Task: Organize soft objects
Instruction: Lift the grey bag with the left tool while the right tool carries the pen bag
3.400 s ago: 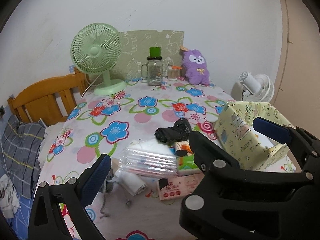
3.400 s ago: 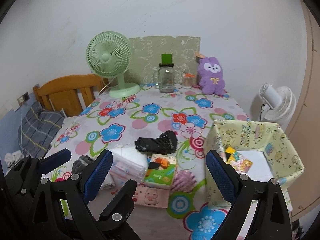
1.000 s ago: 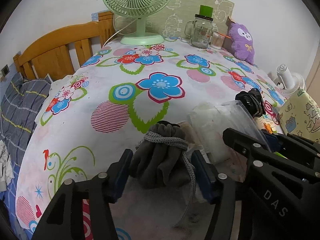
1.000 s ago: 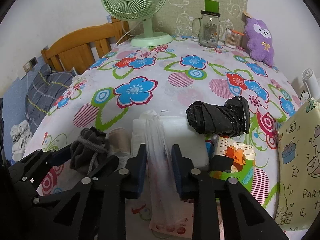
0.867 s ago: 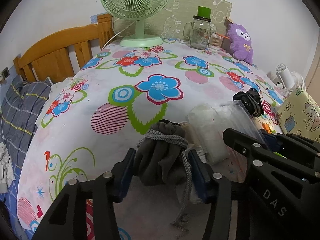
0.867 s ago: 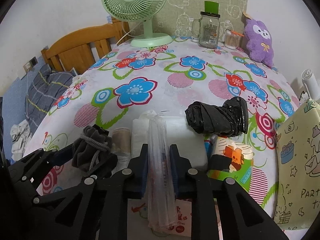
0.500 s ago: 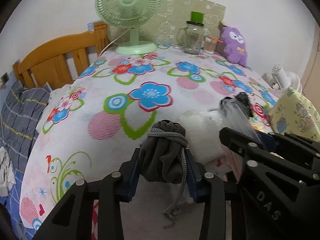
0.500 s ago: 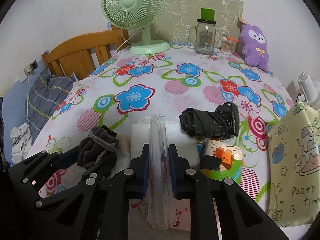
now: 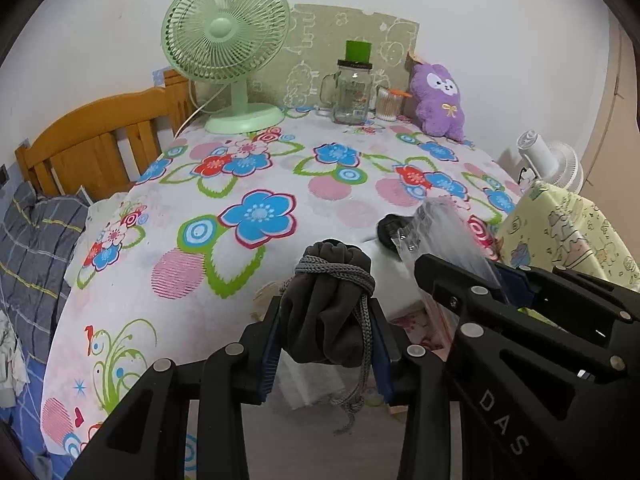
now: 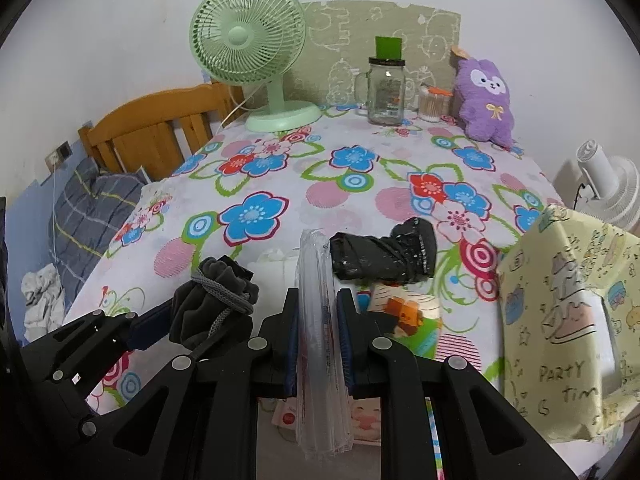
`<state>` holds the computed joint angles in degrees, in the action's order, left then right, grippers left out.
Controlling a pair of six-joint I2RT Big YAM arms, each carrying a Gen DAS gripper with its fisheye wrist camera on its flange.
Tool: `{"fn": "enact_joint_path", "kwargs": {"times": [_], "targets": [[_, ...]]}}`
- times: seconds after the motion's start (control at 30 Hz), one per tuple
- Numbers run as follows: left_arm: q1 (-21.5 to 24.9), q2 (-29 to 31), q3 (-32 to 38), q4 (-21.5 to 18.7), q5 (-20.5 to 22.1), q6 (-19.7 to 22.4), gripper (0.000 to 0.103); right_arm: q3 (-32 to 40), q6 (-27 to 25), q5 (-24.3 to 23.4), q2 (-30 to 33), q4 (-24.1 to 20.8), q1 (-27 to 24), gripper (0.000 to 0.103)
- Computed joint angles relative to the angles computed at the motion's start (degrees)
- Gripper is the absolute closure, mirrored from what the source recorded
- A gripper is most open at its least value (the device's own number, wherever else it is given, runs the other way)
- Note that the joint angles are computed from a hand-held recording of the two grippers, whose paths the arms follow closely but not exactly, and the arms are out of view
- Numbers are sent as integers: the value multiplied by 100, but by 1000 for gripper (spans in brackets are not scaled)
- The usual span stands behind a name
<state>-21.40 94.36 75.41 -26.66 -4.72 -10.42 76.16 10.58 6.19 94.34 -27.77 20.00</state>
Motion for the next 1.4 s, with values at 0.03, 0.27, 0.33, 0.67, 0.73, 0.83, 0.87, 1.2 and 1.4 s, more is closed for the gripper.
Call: {"fn": "enact_joint_path", "kwargs": {"times": [0.03,0.27,0.33,0.67,0.73,0.83,0.87,1.2,1.4], "targets": [[-14,-11,8,-10,-3,-14,64,-14,-8,5,-29,8,-6,82],[-179,-153,39,10,-210,-42,64,-161,-6,69,-314,70,-86,82],[-219,-183,59,0,-243,-57,64,-198,-15,79,-388,87,-108,82],[-404,-343,132,10,-525,-43,64,-308,-31,153,-734,89,-198,82],[-444,-393,129,42,-588,-19,64,-333,-24,158,-807,111,-214,82],[-487,-425,184,28,-606,-5,64,-367,-35,200,-907,134,-238,82],[-502,-433,201,21,-603,4,64,-368,-41,205,-939,131,-255,82],[-685,-416,432,-64,-635,-27,64,-409,-140,142,-1191,109,-463,82],[-821,-359,573,-75,-734,-58,64,-439,-213,68,-1315,116,-609,82]]}}
